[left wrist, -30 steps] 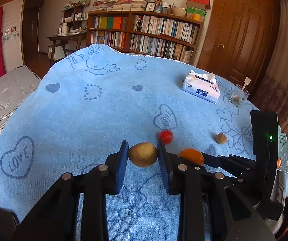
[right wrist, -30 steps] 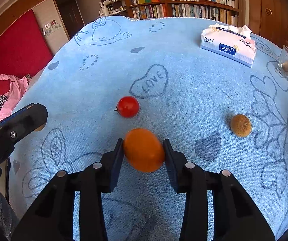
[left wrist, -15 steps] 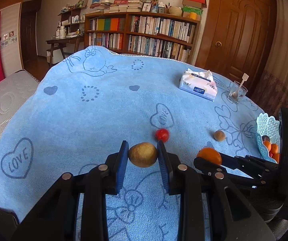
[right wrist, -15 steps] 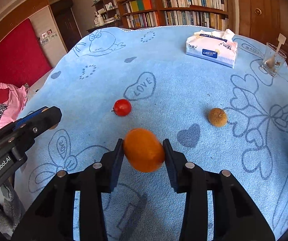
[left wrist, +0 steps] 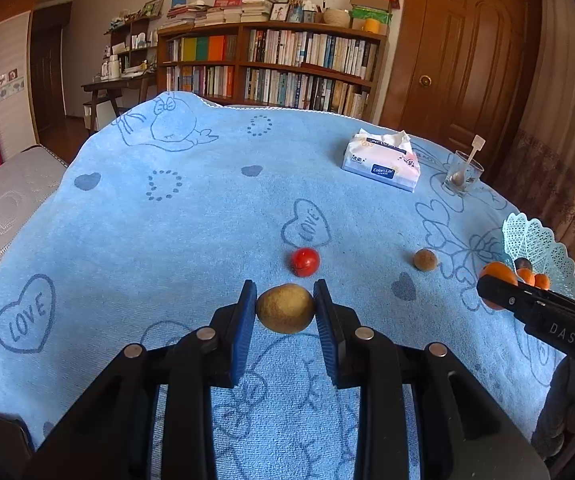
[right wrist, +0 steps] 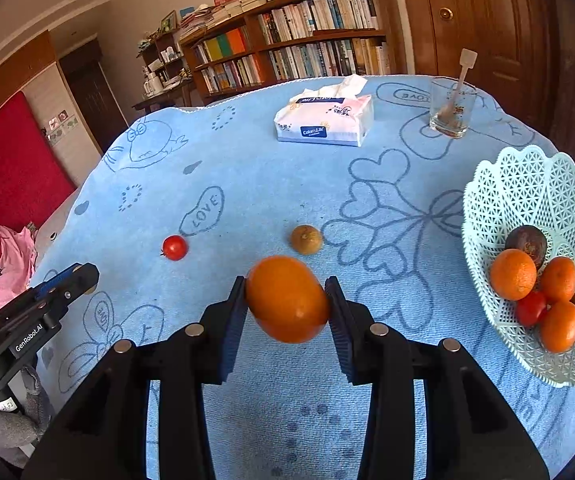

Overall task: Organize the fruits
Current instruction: 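Carry the orange into the basket and open the right gripper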

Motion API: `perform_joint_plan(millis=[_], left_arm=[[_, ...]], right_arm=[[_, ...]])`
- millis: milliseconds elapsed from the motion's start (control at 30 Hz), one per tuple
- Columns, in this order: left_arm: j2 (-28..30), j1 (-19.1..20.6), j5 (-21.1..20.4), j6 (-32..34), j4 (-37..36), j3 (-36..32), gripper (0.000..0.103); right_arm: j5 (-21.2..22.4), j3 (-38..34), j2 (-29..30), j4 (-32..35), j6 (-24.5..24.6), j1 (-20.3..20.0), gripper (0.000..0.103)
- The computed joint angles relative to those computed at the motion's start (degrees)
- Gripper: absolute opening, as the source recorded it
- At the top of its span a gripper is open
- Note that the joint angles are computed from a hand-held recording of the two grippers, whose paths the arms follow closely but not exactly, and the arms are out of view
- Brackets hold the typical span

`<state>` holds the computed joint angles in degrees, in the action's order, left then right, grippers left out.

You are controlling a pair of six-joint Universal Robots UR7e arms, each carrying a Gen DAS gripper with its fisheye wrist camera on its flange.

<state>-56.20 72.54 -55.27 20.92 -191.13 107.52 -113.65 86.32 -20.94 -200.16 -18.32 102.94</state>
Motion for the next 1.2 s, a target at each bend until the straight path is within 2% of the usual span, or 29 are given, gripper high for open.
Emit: perform_joint_plan(millis=[567,767,967,1033,1200], left_arm=[[1.1,-0.9,-0.5,-0.4,1.2,0.3,0.03],[1.9,-1.6,-1.0,-0.9,2.0,0.3,0.03],[2.7,-2.7,-0.7,-0.5,2.3,0.2,0.03],[2.9,-3.1,-0.4,-0.3,2.3,0.2,0.03],[3.6,-4.0,0.0,-0.2,3.0,-0.2,0.03]], right_arm=[[-5.1,13.6,-10.3,-17.6,6.0,-6.2,0.041],[-6.9,14.7,-12.0,-19.7,7.8,-8.3,0.041],[-6.8,13.8,-12.6,-19.4,8.1,-9.5,0.041],[-6.4,13.8,-12.6,-20.1,8.5,-9.9,0.047],[-5.4,14.6,-12.8,-22.5,8.5,-10.4,0.054]])
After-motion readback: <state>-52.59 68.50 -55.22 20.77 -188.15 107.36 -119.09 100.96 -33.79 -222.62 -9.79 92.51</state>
